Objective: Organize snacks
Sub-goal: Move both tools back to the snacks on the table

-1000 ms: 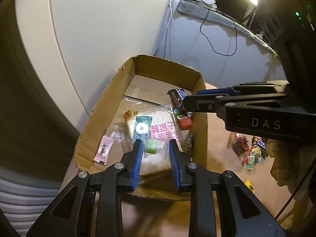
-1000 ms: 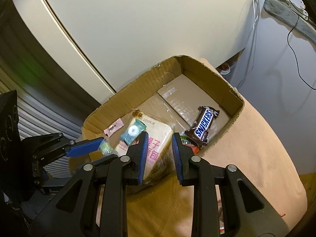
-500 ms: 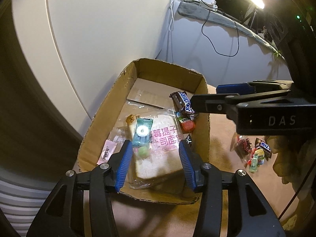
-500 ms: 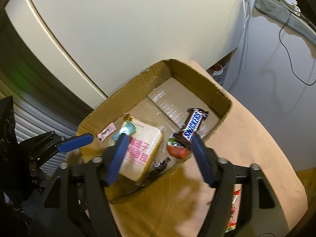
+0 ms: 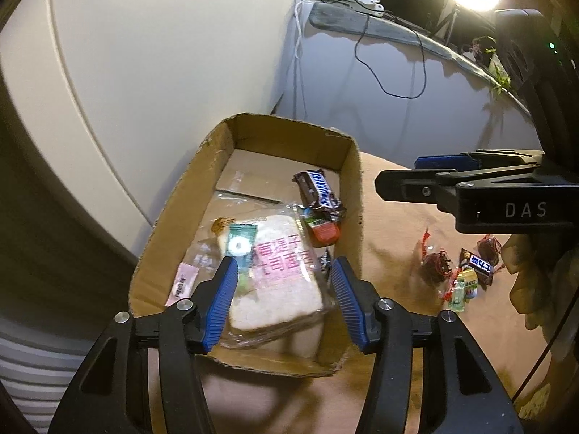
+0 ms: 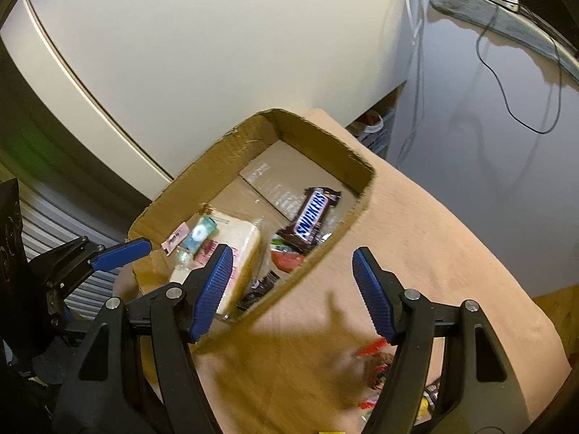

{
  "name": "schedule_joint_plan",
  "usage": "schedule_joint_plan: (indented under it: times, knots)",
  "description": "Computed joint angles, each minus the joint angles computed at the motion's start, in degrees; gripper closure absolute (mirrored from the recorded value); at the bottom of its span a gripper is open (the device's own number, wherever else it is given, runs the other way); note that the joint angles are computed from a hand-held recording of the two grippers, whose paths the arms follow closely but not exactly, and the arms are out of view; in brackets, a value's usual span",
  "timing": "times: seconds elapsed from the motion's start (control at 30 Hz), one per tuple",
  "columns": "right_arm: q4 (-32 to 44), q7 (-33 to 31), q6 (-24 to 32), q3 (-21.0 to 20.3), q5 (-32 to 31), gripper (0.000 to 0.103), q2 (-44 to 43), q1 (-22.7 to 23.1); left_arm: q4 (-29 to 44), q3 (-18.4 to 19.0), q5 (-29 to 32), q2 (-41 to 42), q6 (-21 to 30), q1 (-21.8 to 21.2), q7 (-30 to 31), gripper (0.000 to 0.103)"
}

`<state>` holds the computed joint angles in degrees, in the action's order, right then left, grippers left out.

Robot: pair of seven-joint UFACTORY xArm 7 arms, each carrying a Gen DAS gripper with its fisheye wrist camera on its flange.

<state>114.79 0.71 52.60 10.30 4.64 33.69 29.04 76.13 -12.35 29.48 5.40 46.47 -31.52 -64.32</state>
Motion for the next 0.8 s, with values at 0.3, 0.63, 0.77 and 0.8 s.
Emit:
schedule_joint_plan:
  times: [0.3, 0.63, 0.77, 0.8]
  knots:
    - [-14.9, 1.2, -4.8, -0.5, 1.0, 0.032, -10.4, -3.7, 4.3, -0.1, -0.7, 3.5, -0.1, -2.0, 3.5, 0.049]
    - [-36.2, 2.5, -8.2, -1.7, 3.4, 0.032, -25.4, -10.1, 8.9, 0.0, -5.1, 8.5, -1.3, -5.2, 9.6, 0.049]
    - [-42.3, 2.9, -8.5, -2.3, 4.1, 0.032, -29.5, -11.9, 12.4, 0.0, -7.3, 11.7, -1.0, -6.9, 13.6, 0.049]
    - [-43.5, 3.0, -8.7, -2.4, 4.2, 0.032, -30.2, -12.2, 13.2, 0.2, -7.8, 12.3, -0.9, -7.3, 14.3, 0.049]
